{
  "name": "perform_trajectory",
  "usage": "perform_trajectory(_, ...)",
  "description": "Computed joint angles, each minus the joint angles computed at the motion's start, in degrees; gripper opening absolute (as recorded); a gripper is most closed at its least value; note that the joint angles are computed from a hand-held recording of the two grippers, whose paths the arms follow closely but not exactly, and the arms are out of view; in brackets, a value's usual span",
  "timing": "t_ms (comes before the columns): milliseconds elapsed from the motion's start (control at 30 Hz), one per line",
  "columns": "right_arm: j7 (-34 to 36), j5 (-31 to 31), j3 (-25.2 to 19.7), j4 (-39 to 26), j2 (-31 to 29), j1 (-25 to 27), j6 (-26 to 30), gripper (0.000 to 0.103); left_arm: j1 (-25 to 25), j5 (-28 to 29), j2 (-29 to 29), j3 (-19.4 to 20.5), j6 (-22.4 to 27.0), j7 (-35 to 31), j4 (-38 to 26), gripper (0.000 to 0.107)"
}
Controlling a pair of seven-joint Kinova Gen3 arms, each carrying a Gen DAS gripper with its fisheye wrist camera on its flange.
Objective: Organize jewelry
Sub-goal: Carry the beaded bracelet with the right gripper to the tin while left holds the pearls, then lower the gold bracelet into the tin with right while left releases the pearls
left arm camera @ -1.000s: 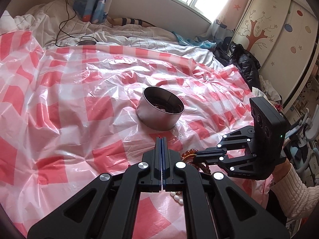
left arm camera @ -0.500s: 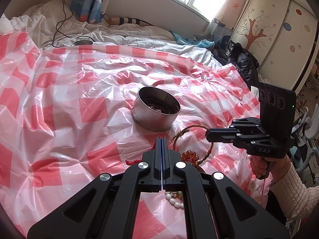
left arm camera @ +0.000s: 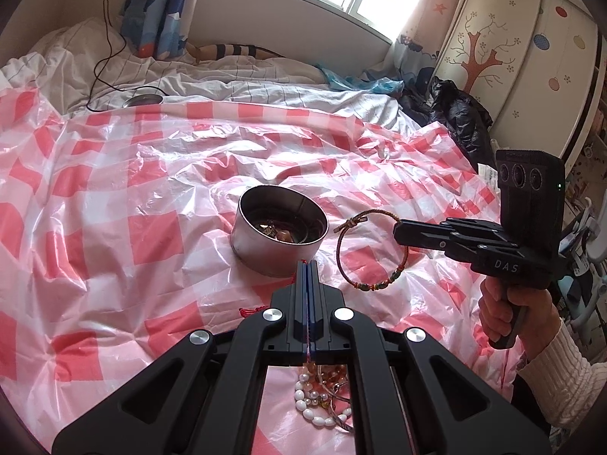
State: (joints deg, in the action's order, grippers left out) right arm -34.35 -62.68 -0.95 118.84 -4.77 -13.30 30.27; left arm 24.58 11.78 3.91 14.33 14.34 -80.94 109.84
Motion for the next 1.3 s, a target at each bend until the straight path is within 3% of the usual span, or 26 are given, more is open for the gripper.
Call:
perform_trajectory(300, 8.70, -11.64, 2.46, 1.96, -1.42, 0.86, -0.83, 0.004, 4.72, -10.19, 1.14, -2.61, -3.89, 11.27, -3.29, 0.000)
perform_trajectory(433, 10.24, -14.62, 2.63, 2.11, -1.07, 2.20, -0.12, 0.004, 3.78, -9.40, 3.49, -1.51, -5.17, 10.88, -6.48, 0.000)
perform_trajectory(533, 10.66, -16.01, 2.35, 1.94, -0.56, 3.30, 0.42, 0.004, 0.27, -5.38, 5.43, 2.16, -5.93, 7.54, -8.05, 0.000)
perform_trajectory(733, 11.71, -17.81, 1.95, 2.23, -0.98, 4.49, 0.68, 0.004, 2.68, -5.49, 9.75, -0.67, -3.41, 8.04, -12.70, 0.000)
perform_trajectory(833, 11.85, -18.52, 2.13, 2.37, -0.96, 5.02, 1.11, 0.004, 1.54, -4.56, 11.12, 0.10, -2.84, 7.06, -14.04, 0.000)
perform_trajectory(967, 11.52, -18.17, 1.61, 2.30, -1.13, 5.20, 0.24, 0.004, -2.73, -0.96, 13.49, 4.40, 0.22, 3.52, -16.39, 0.000)
perform_trajectory(1033, 10.85, -17.28, 1.23, 2.26, -1.36, 4.89, -0.70, 0.004, 0.28, -3.08, 14.99, 1.12, 4.88, 6.60, -19.25, 0.001)
perform_trajectory(1133, 10.07, -16.36, 1.17, 2.03, -1.11, 4.37, -1.16, 0.004, 7.80, -10.06, 17.52, -6.84, 11.87, 13.59, -23.05, 0.003)
perform_trajectory(1233, 10.45, -17.18, 1.27, 1.73, -0.38, 3.95, -0.79, 0.004, 10.69, -13.62, 17.75, -9.90, 17.93, 19.77, -25.05, 0.024)
perform_trajectory(1300, 11.59, -19.46, 1.31, 1.49, 0.49, 3.98, -0.08, 0.004, 12.16, -17.47, 15.73, -10.92, 18.04, 23.55, -23.37, 0.036)
